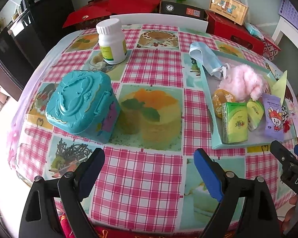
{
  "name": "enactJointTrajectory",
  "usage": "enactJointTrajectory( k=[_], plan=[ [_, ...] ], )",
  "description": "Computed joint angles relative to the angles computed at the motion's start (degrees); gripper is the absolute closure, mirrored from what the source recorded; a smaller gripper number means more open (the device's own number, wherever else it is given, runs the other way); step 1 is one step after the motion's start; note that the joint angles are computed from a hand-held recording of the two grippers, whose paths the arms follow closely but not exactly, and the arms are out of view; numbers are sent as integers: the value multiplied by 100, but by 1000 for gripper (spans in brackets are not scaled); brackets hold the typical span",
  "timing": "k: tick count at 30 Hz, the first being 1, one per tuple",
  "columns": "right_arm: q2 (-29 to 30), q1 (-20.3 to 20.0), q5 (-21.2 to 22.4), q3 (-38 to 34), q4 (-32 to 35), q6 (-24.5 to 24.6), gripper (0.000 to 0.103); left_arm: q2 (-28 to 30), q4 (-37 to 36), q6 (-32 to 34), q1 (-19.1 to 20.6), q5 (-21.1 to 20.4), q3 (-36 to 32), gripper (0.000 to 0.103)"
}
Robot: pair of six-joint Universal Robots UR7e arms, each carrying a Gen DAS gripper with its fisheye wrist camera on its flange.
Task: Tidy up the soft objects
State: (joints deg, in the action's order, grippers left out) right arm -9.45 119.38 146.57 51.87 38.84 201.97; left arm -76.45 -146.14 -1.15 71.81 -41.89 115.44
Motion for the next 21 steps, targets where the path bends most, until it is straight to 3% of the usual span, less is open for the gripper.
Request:
enactJointTrajectory(
  k=[21],
  plan=[
    [15,57,234,-32,-128,-217,0,-61,-221,209,-37,-122,58,12]
  ],
)
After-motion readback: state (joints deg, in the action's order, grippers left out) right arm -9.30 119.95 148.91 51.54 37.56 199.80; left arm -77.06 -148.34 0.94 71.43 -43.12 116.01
